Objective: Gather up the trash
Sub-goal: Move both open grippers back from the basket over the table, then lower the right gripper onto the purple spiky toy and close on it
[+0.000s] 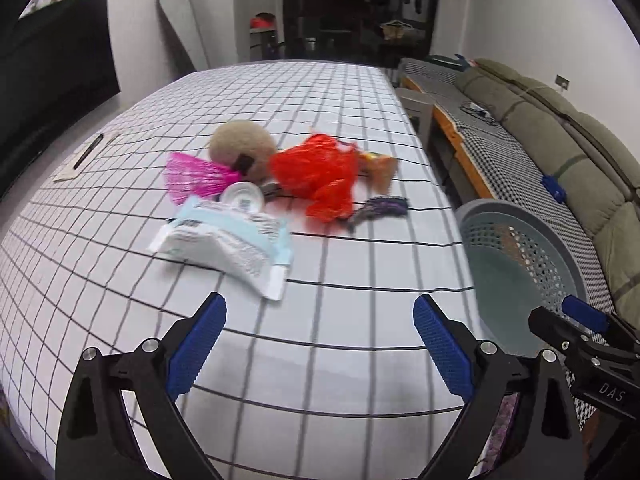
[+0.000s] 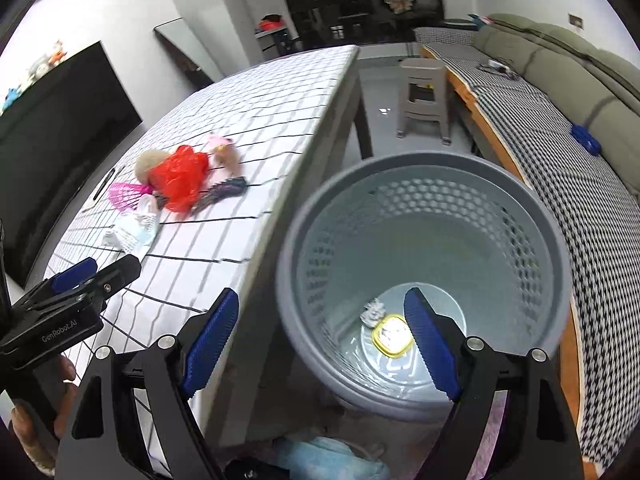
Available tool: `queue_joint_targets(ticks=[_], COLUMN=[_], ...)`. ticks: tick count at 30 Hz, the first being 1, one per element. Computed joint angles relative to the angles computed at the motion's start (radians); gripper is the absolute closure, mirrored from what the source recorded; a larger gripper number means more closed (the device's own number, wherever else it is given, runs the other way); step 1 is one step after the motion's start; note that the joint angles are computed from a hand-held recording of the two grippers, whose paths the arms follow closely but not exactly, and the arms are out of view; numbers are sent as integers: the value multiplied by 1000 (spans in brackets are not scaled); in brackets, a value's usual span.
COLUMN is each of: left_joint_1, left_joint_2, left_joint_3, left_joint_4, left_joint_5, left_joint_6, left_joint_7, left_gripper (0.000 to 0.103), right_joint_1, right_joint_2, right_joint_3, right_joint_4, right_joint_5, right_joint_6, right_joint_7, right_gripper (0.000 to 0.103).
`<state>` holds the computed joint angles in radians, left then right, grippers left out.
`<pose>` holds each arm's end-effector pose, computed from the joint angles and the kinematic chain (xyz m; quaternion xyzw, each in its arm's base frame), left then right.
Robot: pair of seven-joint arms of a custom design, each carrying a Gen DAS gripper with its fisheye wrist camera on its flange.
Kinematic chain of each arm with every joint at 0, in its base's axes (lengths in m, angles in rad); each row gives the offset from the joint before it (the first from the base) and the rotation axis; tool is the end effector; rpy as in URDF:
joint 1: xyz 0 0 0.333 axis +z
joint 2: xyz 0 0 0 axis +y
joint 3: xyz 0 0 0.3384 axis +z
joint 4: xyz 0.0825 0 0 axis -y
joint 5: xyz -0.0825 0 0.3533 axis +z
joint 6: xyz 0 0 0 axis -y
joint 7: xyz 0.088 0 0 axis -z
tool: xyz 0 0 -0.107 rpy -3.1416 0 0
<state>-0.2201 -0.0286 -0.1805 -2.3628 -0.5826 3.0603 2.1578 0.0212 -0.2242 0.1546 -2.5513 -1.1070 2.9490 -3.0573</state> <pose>0.4891 -0.1606 0.4579 -0.5051 0.7837 -0.3106 0.1849 0.4109 0.1347 0.4335 -0.5000 0.7846 -0.2326 0.2833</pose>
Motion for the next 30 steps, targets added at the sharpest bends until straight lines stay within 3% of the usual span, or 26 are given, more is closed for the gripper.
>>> queue_joint_targets(ticks=[6,17,21,30], left_joint_1=[46,115,135,168], left_joint_2=[24,56,66,86], left_joint_3=[15,21,22,15], left_joint_4=[7,40,53,75], left_joint_5=[91,258,289,302], left_joint_6=[5,12,5,-8], left_joint_7=[-97,-272,-306,-334], left_gripper=[10,10,10,10], right_joint_1=[42,161,185,258], right_joint_2=[96,291,368,478], right_joint_3=[-28,-118,-128,-178], right_joint_4=[109,316,396,530], right_joint_5=[28,301,462,620], right_joint_6=[-2,-23,-40,-121], right_joint_7=[-105,-499,-683,-889], right_gripper=[22,22,22,22])
